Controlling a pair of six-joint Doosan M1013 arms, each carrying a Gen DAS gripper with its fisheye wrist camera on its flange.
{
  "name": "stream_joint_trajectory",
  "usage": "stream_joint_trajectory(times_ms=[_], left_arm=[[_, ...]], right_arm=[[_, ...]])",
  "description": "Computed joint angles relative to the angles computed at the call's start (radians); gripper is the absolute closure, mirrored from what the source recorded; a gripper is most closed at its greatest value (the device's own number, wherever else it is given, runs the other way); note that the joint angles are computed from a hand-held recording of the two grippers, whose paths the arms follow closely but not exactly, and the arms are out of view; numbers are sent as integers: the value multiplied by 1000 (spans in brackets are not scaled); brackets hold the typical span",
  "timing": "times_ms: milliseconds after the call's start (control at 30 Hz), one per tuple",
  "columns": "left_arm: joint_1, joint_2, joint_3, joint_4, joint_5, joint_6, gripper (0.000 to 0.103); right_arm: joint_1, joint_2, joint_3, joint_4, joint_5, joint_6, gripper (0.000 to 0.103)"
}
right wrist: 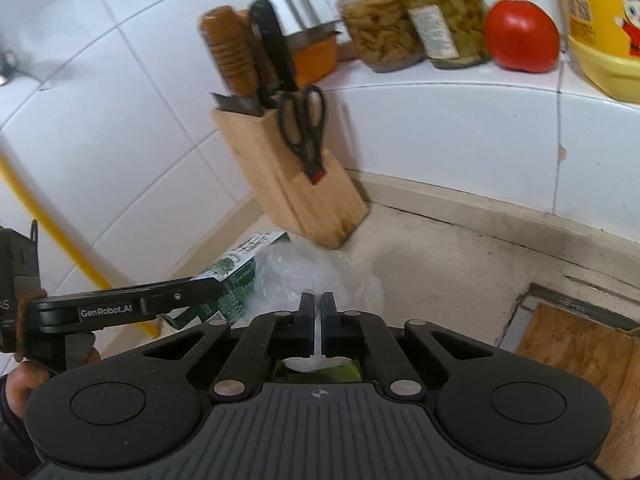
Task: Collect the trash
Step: 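Grasp the clear plastic bag with the right gripper while left gripper holds the carton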
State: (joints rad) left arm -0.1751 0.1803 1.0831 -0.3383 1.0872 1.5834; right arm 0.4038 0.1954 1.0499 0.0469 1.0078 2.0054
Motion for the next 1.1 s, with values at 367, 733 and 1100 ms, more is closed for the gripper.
stream_joint_trajectory(times_ms=[367, 733, 1100], left_arm=[[58, -121, 154, -51, 31, 17, 58], [96, -252, 311, -110, 68, 36, 58], [72, -318, 390, -29, 28, 92, 52]], right_arm=[[54, -40, 55, -31, 72, -18, 101], [101, -124, 153, 94, 158, -33, 101], [193, -92, 111, -195, 255, -36, 13]])
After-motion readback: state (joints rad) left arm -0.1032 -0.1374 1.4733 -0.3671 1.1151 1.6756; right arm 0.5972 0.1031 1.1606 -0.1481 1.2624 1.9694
